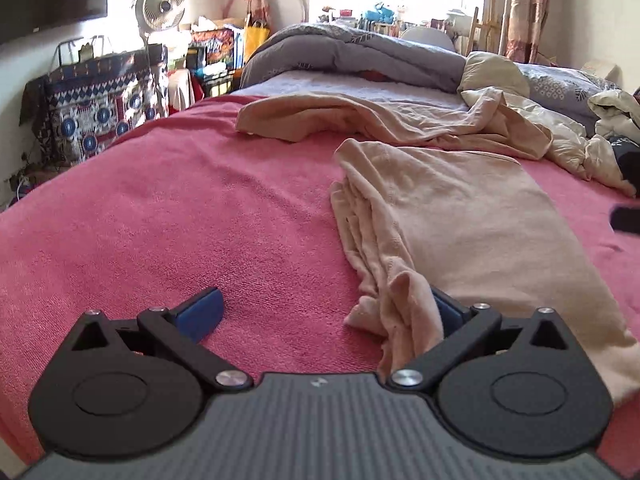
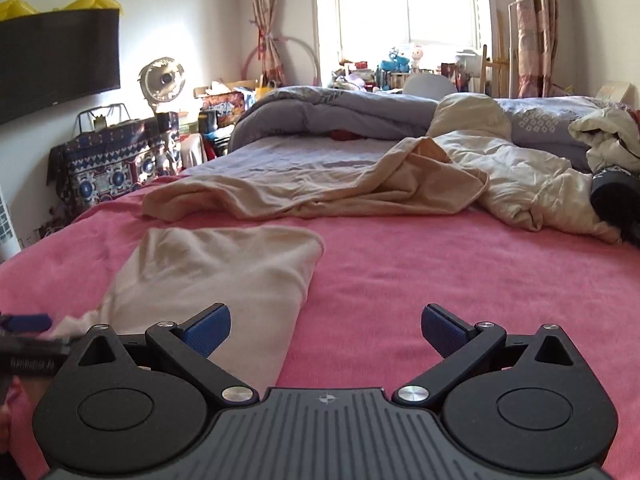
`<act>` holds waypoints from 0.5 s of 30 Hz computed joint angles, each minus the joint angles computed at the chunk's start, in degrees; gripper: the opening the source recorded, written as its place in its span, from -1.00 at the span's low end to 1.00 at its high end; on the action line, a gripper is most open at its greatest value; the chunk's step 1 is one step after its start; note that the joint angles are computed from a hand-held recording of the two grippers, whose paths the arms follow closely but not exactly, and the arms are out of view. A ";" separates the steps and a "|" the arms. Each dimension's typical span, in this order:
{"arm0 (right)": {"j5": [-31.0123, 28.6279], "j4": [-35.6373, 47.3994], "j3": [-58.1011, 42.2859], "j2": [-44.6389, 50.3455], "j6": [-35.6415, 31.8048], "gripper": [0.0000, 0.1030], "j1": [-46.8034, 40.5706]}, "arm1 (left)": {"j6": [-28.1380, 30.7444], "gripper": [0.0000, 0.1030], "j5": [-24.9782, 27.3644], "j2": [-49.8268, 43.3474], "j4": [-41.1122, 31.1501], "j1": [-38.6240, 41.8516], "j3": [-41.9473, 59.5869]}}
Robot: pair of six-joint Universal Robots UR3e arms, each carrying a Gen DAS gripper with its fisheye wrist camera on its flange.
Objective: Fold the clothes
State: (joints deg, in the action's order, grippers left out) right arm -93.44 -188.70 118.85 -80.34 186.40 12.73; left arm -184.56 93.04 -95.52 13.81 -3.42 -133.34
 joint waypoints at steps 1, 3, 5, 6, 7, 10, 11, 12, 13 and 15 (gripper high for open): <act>-0.74 2.28 -4.79 3.06 0.20 1.00 0.10 | 0.17 1.00 0.03 -1.36 4.32 -0.07 -1.49; -2.98 8.12 -15.88 10.35 0.65 1.00 0.98 | 0.22 1.00 -2.15 -2.45 9.72 1.41 -4.06; -3.31 15.36 -25.06 16.41 2.05 1.00 0.58 | 0.48 1.00 -3.72 -2.57 11.41 2.39 -5.06; -3.28 19.41 -29.53 19.28 2.98 1.00 0.19 | 0.80 1.00 -4.26 -2.38 11.60 2.73 -5.35; -3.27 23.76 -34.41 22.31 3.92 1.00 -0.17 | 1.38 1.00 -5.04 -1.93 11.85 3.23 -5.93; -1.32 25.71 -38.43 27.82 6.67 1.00 -2.32 | 4.23 1.00 -10.06 2.05 11.51 7.08 -9.71; -0.85 21.81 -36.57 28.01 6.85 1.00 -2.78 | 4.87 1.00 -12.17 4.06 10.87 8.90 -11.35; -0.58 21.93 -36.61 28.06 6.34 1.00 -2.94 | 4.78 1.00 -14.01 6.29 9.65 10.68 -12.70; -0.85 22.05 -36.62 27.89 5.71 1.00 -2.82 | 4.42 1.00 -15.25 8.44 8.24 12.15 -13.67; -1.05 23.39 -36.86 26.67 5.04 1.00 -3.03 | 2.78 1.00 -14.80 11.31 6.70 13.48 -14.84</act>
